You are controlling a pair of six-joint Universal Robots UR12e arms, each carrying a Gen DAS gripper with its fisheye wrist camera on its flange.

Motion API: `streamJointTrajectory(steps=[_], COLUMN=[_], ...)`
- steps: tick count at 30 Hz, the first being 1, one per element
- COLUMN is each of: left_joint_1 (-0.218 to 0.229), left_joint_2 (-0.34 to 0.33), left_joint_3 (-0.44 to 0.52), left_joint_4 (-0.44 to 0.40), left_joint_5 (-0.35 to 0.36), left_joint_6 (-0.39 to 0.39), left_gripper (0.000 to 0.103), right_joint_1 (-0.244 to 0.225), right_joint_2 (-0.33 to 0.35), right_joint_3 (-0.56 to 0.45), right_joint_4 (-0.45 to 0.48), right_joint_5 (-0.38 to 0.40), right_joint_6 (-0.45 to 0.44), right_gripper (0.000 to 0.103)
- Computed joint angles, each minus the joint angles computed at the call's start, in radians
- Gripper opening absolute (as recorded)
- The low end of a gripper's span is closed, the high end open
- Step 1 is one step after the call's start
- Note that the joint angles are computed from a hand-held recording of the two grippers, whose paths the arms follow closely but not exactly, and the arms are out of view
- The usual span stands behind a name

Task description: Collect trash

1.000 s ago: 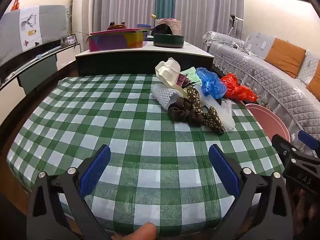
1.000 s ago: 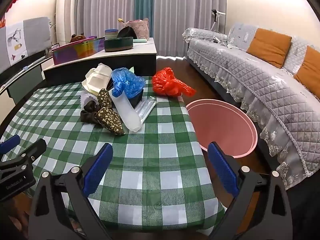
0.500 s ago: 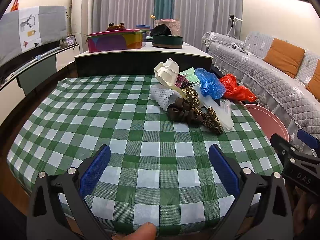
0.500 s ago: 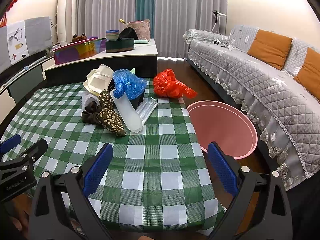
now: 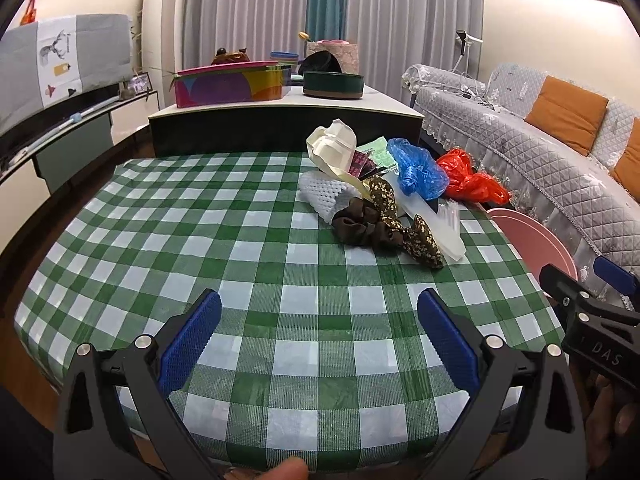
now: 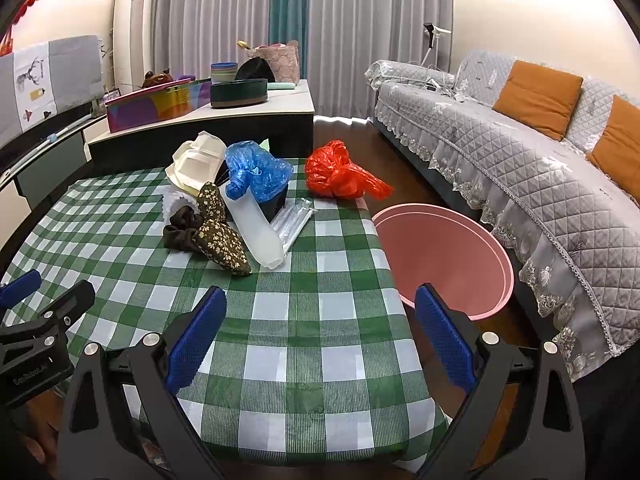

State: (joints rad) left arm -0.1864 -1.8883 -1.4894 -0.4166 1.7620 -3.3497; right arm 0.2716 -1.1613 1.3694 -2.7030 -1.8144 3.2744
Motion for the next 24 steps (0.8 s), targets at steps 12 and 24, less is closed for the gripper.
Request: streamJointTrajectory(steps=[12, 24], left_joint_1=[-0.001, -0.001], left_joint_2=[0.006, 0.006], left_joint_3=[-0.005, -0.005], left_joint_4=[0.006, 0.005], left_joint_5=[-0.015, -0.015], left_joint_6=[0.017, 0.017], left_gripper=[0.095, 0.095], right_joint_1=[0.001, 0.001], right_joint_2=[0.0, -0.001], right_joint_3=[-0.001, -0.001], right_joint_4=[-0.005, -0.005], right_joint_5=[0.001, 0.001], right_joint_6=[-0.004, -0.004], right_gripper=[0.092, 0.09])
